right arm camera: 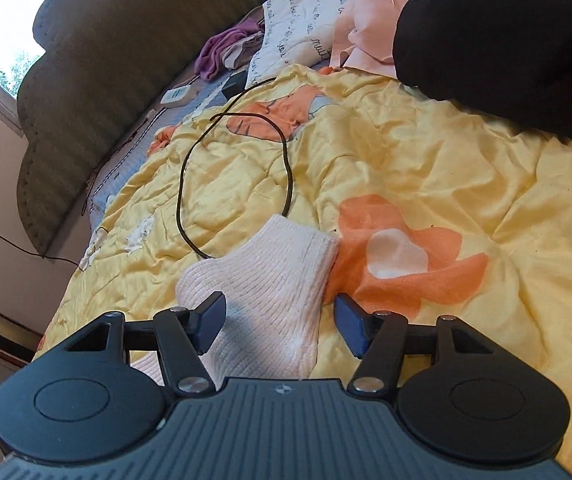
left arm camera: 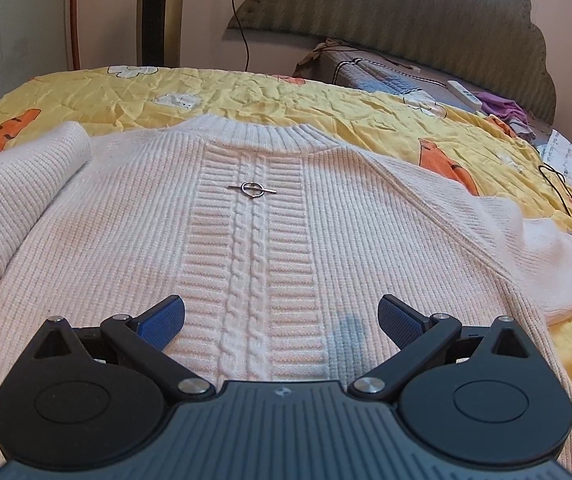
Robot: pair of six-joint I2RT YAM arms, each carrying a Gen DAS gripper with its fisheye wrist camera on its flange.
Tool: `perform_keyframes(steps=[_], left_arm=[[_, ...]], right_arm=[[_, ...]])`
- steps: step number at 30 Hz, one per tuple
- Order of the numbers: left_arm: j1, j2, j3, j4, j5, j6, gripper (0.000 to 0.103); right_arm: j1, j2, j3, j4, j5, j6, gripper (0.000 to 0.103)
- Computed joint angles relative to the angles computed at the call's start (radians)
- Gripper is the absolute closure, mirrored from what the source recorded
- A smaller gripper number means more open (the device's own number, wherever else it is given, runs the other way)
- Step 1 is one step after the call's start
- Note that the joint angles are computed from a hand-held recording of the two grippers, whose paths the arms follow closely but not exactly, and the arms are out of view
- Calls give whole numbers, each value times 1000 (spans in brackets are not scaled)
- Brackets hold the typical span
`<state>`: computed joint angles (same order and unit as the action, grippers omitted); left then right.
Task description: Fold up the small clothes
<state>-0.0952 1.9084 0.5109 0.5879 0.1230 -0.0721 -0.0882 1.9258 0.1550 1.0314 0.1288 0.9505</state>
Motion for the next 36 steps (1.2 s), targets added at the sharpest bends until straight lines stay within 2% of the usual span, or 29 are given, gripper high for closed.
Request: perform_keyframes(steps=[2,4,7,9,12,15,17,20,22,24,26,28,30,33,36], left_arm=[[2,1,-4,4,-8,6,0],[7,-8,-11,1,-6,6,0],[19,-24,-19,0,7,2,0],[25,-35,-28,7,11,2,0],[49,-59,-36,-2,55,-5,0],[99,-88,-38,-19,162,-30,0],[134,-102,-33,-33,236,-67,0],[187,-110,-19,-56,343,-153,0],[225,-97,-10,-56,420,-216,0],[257,-68,9,-69,496,-268,0],[283,-37,11,-47,566,-311,0],[307,7,15,-11,645,-344,0],[319,57,33,-1,698,-377,0],[314,130,79,-38,721,-399,0],[306,158,64,37,712,-424,0]], right_arm=[[0,6,22,-14,7,-13,37],[-1,20,28,7,18,-31,44],[27,24,42,-23,65,-58,64],[41,21,32,-17,101,-58,81],[53,79,-32,160,132,-42,89],[130,46,-73,223,203,-31,90],[230,-71,-84,156,271,-19,90],[459,-272,-53,-14,404,-20,90],[623,-322,2,-69,449,-9,90],[756,-280,93,-93,468,-24,90],[853,-181,191,-56,453,-24,90],[925,-45,316,-11,397,-2,90],[969,74,440,-21,337,19,90],[1011,234,637,-134,275,69,90],[1033,328,748,-211,247,140,86]])
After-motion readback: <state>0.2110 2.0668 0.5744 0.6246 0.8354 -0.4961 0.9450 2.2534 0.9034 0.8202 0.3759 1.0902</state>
